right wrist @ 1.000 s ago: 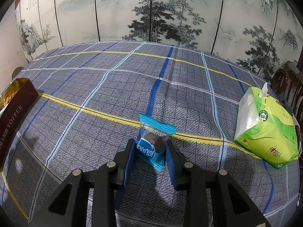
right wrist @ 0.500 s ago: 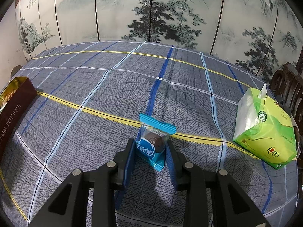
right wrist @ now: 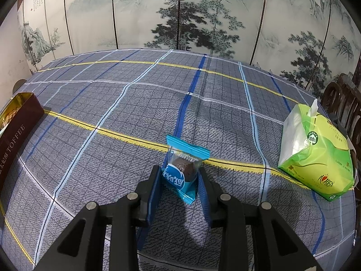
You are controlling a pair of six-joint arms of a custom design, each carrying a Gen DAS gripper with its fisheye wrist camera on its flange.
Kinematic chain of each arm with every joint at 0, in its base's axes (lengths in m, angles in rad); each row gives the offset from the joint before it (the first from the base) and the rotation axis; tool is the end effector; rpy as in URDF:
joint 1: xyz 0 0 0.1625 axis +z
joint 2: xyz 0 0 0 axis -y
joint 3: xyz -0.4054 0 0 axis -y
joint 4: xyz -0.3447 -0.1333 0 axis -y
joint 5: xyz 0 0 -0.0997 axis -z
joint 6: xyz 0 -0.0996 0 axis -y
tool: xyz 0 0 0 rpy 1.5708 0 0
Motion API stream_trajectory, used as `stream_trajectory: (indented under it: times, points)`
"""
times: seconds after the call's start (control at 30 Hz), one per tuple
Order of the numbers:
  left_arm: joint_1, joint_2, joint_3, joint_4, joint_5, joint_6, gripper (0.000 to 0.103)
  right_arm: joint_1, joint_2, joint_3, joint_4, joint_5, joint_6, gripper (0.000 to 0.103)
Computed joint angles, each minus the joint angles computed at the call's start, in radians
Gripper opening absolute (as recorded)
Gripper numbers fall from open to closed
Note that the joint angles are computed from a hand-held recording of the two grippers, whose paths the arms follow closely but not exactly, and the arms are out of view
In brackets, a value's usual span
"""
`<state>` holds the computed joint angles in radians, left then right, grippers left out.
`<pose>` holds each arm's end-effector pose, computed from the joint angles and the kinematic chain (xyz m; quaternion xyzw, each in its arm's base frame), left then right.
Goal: Organize snacks
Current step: 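Carry the orange packet into the gold tin and open the left tool, then lift the open left tool away from the tin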
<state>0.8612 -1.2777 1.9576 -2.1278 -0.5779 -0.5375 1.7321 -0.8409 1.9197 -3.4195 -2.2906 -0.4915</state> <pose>-0.1467 -0.5034 0.2677 0.1046 0.8719 -0.2338 0.4175 0.1562 -0.5388 0.1764 0.1529 -0.8640 0.2930 0.3797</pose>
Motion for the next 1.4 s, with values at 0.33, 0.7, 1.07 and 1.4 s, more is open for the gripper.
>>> stream_trajectory:
  times: [0.33, 0.7, 1.07, 1.4]
  points:
    - [0.013, 0.009, 0.005, -0.018, 0.008, 0.015, 0.046, -0.003, -0.004, 0.005, -0.002, 0.003, 0.000, 0.033]
    - [0.030, 0.016, -0.005, -0.028, 0.012, 0.034, 0.049, -0.002, -0.004, 0.005, -0.001, 0.003, 0.000, 0.033]
    - [0.031, -0.002, -0.007, 0.012, 0.000, 0.009, 0.056, -0.003, -0.004, 0.005, -0.001, 0.002, -0.001, 0.033]
    - [-0.001, -0.027, 0.002, 0.062, 0.023, -0.013, 0.067, -0.003, -0.003, 0.005, -0.005, 0.000, -0.003, 0.033]
